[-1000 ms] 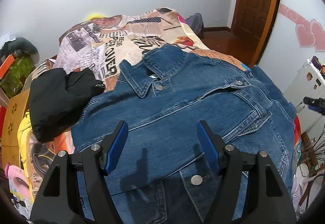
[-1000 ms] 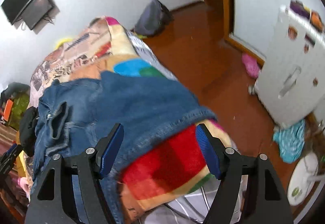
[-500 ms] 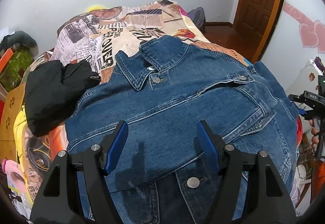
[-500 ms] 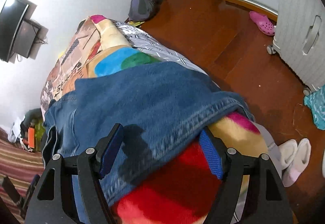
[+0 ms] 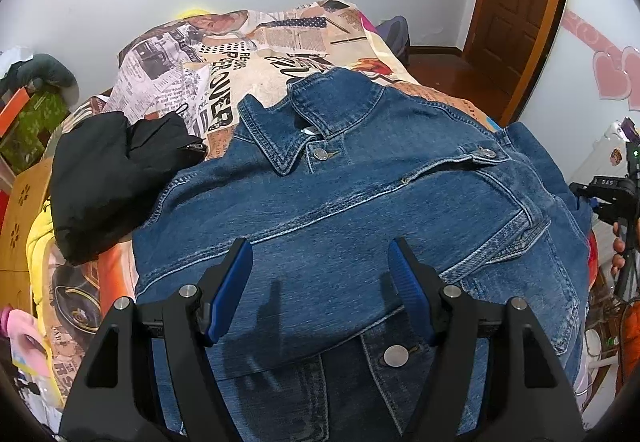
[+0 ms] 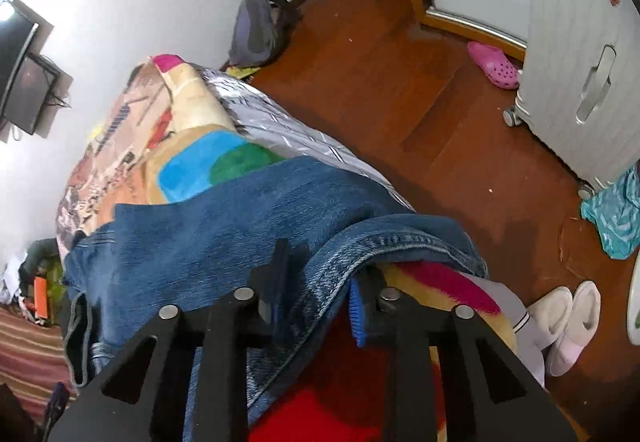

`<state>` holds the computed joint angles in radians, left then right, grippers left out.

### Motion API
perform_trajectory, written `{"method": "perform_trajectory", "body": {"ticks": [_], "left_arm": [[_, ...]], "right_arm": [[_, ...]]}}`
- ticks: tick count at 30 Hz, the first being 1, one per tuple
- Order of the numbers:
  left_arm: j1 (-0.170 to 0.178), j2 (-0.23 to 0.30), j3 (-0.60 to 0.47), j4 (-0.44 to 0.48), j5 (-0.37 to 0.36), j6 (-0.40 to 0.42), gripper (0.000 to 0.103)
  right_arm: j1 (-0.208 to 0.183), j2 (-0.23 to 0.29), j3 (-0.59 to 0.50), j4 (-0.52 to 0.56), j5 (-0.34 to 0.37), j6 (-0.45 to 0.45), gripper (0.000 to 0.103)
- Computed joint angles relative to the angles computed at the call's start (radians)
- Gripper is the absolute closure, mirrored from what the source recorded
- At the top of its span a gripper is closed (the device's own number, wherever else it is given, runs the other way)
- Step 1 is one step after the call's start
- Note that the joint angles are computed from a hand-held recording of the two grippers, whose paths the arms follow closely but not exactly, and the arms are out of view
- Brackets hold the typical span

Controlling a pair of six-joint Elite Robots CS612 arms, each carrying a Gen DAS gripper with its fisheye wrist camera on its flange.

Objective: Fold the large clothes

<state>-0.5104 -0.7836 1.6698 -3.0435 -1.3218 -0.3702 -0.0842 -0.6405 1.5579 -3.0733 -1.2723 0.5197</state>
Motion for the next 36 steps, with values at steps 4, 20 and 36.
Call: {"method": "perform_trajectory", "body": {"ticks": [4,20,36], "left_arm": [[0.003,-0.005,0.014,-0.023,-0.002,-0.002,0.034],[0.005,-0.031,0.074,-0.101,0.005,0.033,0.034],[0.006,-0.051,0.113,-0.138,0.001,0.029,0.034]], "right_arm": [[0.008,-0.042,0.032,-0.078,-0.025,-0.037,0.087],[0.144,-0.099,0.030,-0.259,0.114,-0.436,0.093],[0.213,-0.079,-0.019,0.122,0.061,-0.665,0.077]]}}
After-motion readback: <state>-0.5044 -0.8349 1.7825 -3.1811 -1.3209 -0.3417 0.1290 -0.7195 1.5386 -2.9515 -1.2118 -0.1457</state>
